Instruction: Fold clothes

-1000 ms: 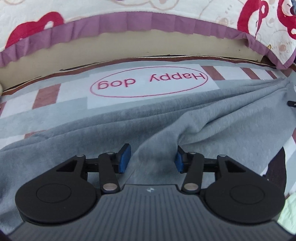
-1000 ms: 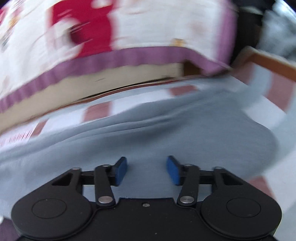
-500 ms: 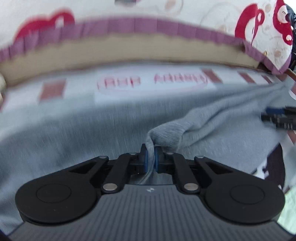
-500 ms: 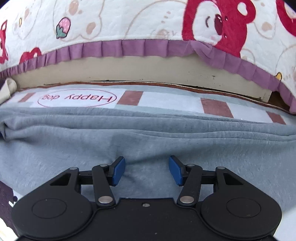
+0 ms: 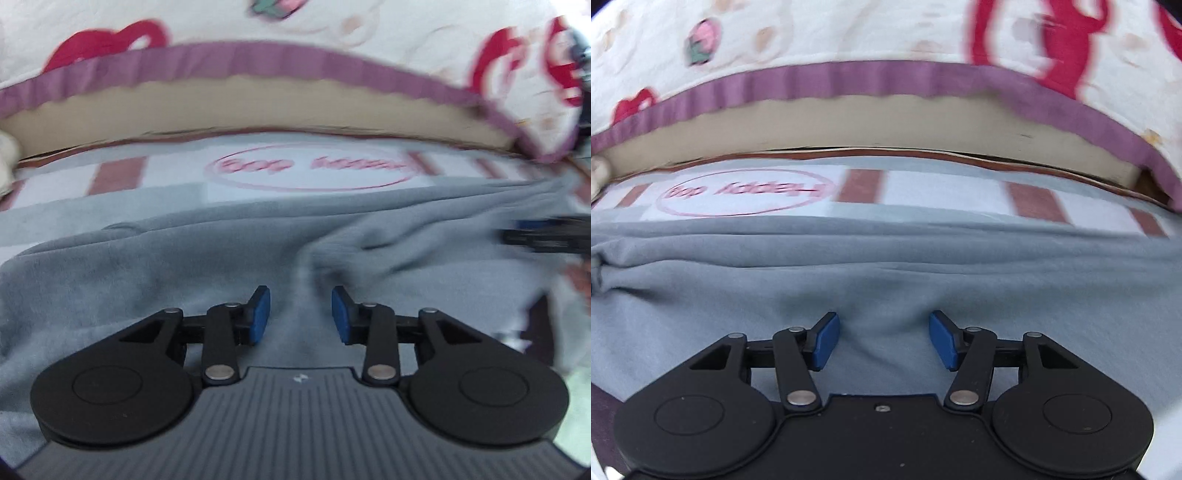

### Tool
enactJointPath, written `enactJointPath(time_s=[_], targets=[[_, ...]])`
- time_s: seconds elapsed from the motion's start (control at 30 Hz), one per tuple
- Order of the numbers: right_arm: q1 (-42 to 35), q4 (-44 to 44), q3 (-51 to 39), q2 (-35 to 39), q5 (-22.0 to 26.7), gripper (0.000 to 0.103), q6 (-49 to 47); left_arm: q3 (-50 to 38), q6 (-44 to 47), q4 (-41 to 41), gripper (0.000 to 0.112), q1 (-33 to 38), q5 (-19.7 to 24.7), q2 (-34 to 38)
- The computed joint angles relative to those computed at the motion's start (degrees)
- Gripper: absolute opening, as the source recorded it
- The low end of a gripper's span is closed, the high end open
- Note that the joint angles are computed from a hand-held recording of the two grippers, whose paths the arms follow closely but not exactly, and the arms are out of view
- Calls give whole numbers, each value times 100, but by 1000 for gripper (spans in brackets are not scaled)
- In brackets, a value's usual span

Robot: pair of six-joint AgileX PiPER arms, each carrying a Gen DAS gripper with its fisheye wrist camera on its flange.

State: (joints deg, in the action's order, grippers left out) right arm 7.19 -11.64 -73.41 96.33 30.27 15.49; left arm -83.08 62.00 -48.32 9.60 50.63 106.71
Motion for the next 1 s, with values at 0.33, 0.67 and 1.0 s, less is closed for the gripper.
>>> enactJointPath(time_s=[0.33, 0.67, 1.0], targets=[[482, -773, -1639, 956, 1220, 59, 593, -256, -665, 458, 42, -524, 155, 76], [1569, -1638, -773, 73, 410, 59, 2067, -475, -1138, 486, 51, -336, -758, 659], [2362, -339, -1634, 889, 1001, 59, 539, -69, -175, -608, 48, 458, -429, 172]])
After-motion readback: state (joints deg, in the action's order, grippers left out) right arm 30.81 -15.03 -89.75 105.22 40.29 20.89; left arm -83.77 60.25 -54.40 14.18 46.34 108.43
